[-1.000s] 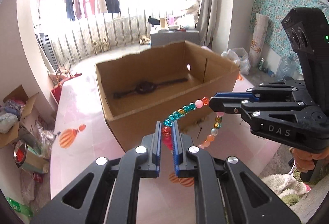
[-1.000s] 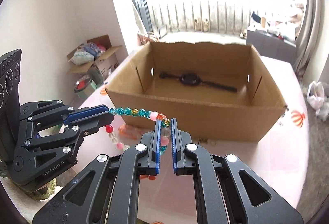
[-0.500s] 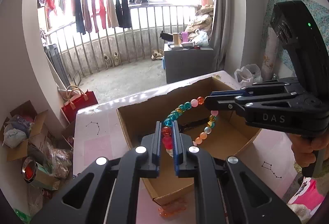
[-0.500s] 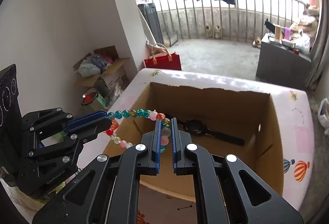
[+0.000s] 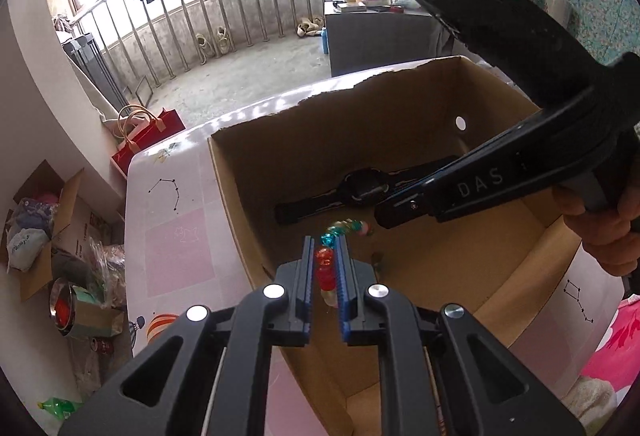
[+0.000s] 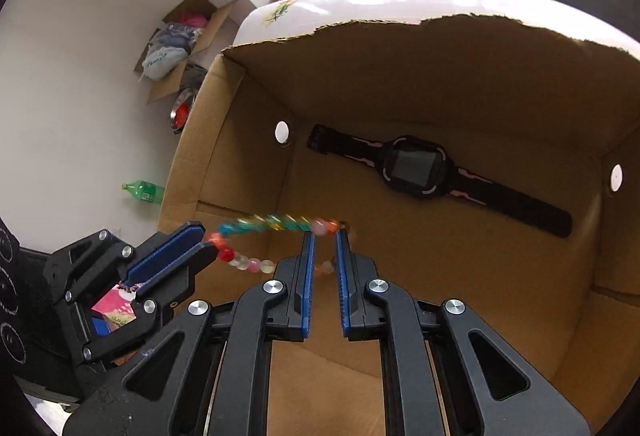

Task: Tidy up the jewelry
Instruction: 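Lift the beaded bracelet with the left gripper and carry it over the box, then open the left gripper to drop the bracelet into the box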

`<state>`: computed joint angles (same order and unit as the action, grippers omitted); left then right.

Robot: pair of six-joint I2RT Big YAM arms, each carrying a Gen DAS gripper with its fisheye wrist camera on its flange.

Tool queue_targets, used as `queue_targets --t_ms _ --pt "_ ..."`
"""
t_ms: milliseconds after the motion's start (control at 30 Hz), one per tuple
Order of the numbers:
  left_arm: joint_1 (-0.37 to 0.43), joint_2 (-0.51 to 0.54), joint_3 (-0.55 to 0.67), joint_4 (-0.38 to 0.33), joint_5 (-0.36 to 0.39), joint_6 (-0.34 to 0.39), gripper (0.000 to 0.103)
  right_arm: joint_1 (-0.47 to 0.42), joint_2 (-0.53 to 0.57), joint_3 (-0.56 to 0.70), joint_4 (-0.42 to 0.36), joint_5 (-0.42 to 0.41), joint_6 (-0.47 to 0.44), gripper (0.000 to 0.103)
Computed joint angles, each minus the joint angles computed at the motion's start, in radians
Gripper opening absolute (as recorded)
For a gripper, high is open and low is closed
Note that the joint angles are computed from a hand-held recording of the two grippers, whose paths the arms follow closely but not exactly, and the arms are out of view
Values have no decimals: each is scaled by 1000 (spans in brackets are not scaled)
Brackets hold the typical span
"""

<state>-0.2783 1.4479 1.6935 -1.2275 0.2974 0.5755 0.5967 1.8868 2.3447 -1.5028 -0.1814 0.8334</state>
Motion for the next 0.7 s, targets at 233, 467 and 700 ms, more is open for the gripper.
queue_targets --t_ms 233,467,700 --pt "40 -24 8 21 50 -57 16 -13 -98 -134 127 24 24 12" --pt "141 -113 -42 111 156 -129 60 72 -286 -299 236 276 -18 26" --pt "170 -159 -99 141 207 -146 65 53 -288 -296 242 147 10 28"
